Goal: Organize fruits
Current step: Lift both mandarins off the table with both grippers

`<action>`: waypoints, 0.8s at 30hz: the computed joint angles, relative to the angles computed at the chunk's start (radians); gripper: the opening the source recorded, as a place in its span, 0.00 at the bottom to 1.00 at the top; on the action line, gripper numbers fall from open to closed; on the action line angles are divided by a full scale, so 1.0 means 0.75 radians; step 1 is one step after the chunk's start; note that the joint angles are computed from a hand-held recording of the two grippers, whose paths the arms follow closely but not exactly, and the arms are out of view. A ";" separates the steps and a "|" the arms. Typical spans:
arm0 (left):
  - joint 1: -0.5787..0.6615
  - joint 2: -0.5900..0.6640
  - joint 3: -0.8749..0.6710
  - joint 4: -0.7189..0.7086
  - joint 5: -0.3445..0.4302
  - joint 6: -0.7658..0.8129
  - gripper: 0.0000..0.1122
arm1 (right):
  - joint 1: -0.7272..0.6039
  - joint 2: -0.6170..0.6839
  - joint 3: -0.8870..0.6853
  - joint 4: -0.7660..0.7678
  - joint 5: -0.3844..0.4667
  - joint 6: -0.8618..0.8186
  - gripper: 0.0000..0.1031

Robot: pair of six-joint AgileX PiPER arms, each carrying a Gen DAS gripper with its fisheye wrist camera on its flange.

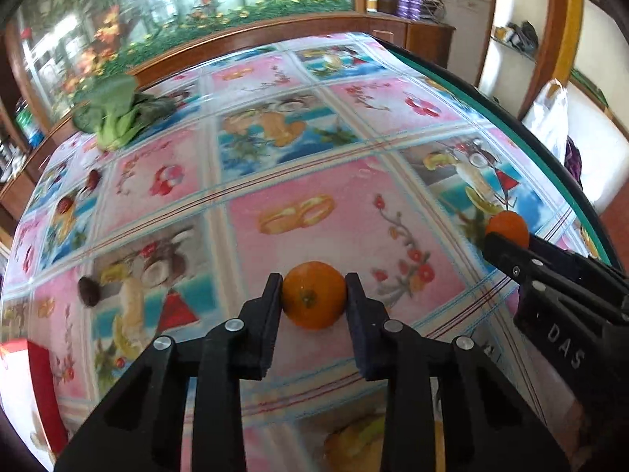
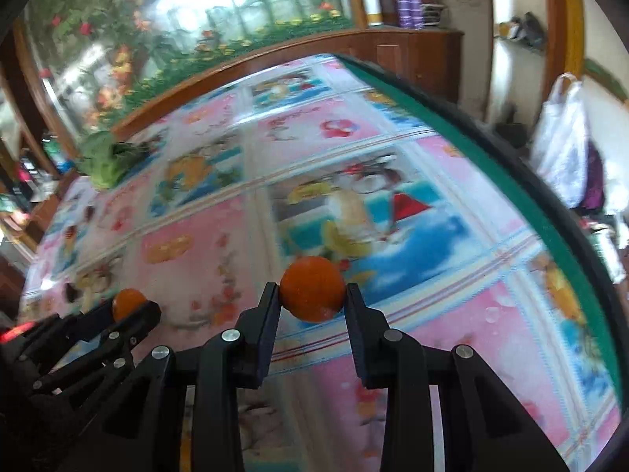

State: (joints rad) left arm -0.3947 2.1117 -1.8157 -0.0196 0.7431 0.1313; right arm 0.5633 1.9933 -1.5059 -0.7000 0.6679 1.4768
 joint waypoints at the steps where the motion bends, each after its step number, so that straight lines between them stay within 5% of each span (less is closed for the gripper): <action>1: 0.018 -0.035 0.048 -0.010 -0.021 -0.002 0.30 | 0.009 0.006 -0.010 -0.012 -0.008 -0.015 0.32; 3: 0.053 -0.117 0.164 0.015 -0.072 -0.034 0.30 | 0.024 0.015 -0.026 -0.002 -0.057 -0.093 0.32; 5: 0.085 -0.179 0.251 0.064 -0.090 -0.085 0.30 | 0.008 0.003 0.002 0.159 -0.239 -0.291 0.32; 8: 0.167 -0.302 0.424 0.054 -0.122 -0.086 0.30 | 0.017 0.030 -0.041 0.369 -0.301 -0.602 0.32; 15: 0.265 -0.507 0.745 0.186 -0.242 -0.173 0.30 | 0.130 0.118 -0.184 0.284 -0.172 -0.758 0.31; 24: 0.292 -0.491 0.792 0.136 -0.281 -0.120 0.30 | 0.150 0.199 -0.300 0.284 -0.054 -0.838 0.32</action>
